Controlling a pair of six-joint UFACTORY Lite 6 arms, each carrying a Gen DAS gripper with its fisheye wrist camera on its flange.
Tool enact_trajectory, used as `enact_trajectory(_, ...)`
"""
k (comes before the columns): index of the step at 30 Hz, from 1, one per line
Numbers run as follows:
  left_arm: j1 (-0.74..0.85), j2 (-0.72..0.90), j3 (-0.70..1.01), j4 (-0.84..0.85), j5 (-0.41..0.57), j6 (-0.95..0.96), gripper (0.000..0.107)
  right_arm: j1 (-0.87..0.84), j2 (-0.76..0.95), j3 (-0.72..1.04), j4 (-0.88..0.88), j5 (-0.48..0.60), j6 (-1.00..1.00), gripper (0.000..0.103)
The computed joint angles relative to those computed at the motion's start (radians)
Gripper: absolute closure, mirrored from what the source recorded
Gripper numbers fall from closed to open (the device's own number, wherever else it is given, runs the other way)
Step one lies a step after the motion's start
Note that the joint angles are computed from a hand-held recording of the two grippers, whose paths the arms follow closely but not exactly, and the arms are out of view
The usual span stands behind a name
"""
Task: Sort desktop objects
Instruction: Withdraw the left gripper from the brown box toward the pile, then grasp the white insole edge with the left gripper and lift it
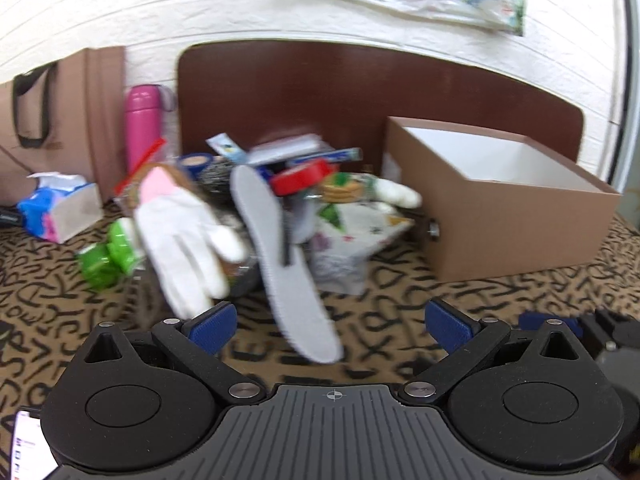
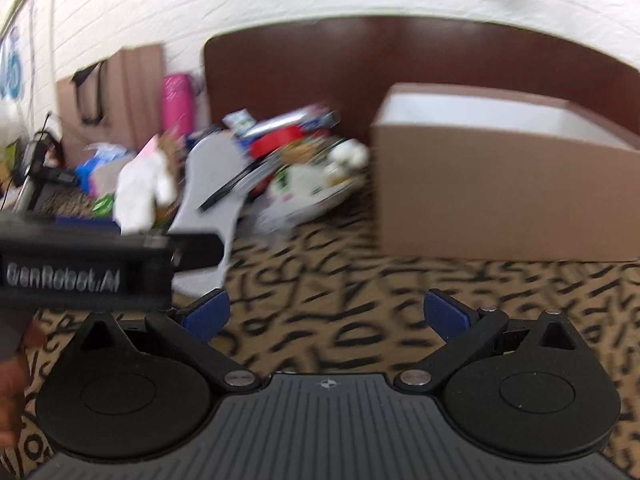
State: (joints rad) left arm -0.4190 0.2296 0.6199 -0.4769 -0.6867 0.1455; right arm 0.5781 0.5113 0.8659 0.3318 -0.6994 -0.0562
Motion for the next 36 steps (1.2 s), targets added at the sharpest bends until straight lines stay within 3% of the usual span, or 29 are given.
enact_trajectory(8,0.223,0.132,0.162,0.481,0.145,-0.37,0.01,0.044,0.115,0.188,-0.005,0.1,-0.052,0.007)
enact_trajectory(13,0.301,0.243,0.291,0.803,0.221,-0.666,0.026,0.034,0.182,0.296,-0.049,0.175,-0.021,0.014)
enact_trajectory(20,0.341,0.297,0.379,0.967,0.263,-0.804,0.042,0.027,0.282,0.471,-0.171,0.298,0.062,0.028)
enact_trajectory(26,0.386,0.317,0.432,1.134,0.3,-0.944,0.068,0.034,0.318,0.54,-0.222,0.327,0.087,0.026)
enact_trajectory(27,0.39,0.32,0.438,1.151,0.302,-0.955,0.084,0.036,0.328,0.557,-0.213,0.335,0.079,0.025)
enact_trajectory(28,0.397,0.324,0.445,1.199,0.298,-0.998,0.091,0.036,0.339,0.574,-0.224,0.338,0.091,0.021)
enact_trajectory(33,0.395,0.31,0.43,1.269,0.281,-1.03,0.101,0.028,0.402,0.676,-0.295,0.363,0.155,0.019)
enact_trajectory(34,0.39,0.303,0.42,1.255,0.281,-1.007,0.102,0.024,0.415,0.698,-0.326,0.378,0.18,0.023)
enact_trajectory(35,0.385,0.299,0.414,1.252,0.282,-0.999,0.103,0.021,0.423,0.713,-0.351,0.395,0.201,0.04)
enact_trajectory(36,0.382,0.293,0.405,1.248,0.277,-0.992,0.105,0.014,0.43,0.725,-0.413,0.411,0.261,0.048)
